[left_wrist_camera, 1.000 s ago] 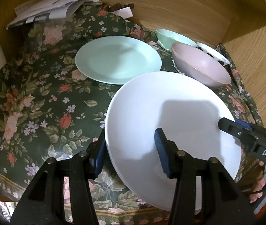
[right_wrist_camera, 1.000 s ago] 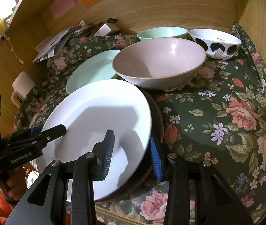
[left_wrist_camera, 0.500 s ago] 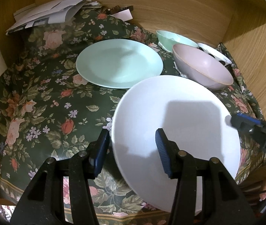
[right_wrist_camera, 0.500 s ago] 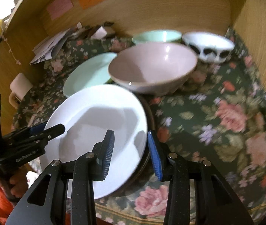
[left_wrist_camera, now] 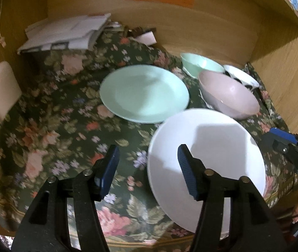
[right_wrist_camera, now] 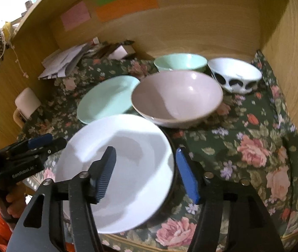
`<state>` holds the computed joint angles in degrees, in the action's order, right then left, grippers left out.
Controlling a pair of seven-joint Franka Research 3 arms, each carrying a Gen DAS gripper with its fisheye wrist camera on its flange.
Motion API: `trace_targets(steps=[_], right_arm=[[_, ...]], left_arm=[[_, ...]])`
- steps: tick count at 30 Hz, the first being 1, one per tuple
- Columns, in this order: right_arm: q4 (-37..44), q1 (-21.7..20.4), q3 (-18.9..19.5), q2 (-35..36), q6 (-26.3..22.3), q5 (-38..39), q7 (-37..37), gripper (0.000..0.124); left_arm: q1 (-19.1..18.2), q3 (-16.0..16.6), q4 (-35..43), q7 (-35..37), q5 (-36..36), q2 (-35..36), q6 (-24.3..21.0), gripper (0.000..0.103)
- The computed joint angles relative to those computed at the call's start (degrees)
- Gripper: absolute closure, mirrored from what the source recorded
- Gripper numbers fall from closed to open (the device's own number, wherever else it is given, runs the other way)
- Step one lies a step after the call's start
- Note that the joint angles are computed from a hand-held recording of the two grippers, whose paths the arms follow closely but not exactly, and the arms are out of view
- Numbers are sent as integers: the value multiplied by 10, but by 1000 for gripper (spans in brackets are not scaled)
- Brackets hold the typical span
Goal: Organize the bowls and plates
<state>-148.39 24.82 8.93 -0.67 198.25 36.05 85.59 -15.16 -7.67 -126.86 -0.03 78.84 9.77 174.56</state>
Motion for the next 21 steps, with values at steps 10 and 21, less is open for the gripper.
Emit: trace_targets(steps=[10,21], right_arm=[[68,7,-8,37,-12,-24,-26,53],[162,37,-59,106,-74,-76,-10,52]], left_arm=[[20,18,14,76,-80,-2,-3,45],[23,49,67,94,-73,33,-15,29]])
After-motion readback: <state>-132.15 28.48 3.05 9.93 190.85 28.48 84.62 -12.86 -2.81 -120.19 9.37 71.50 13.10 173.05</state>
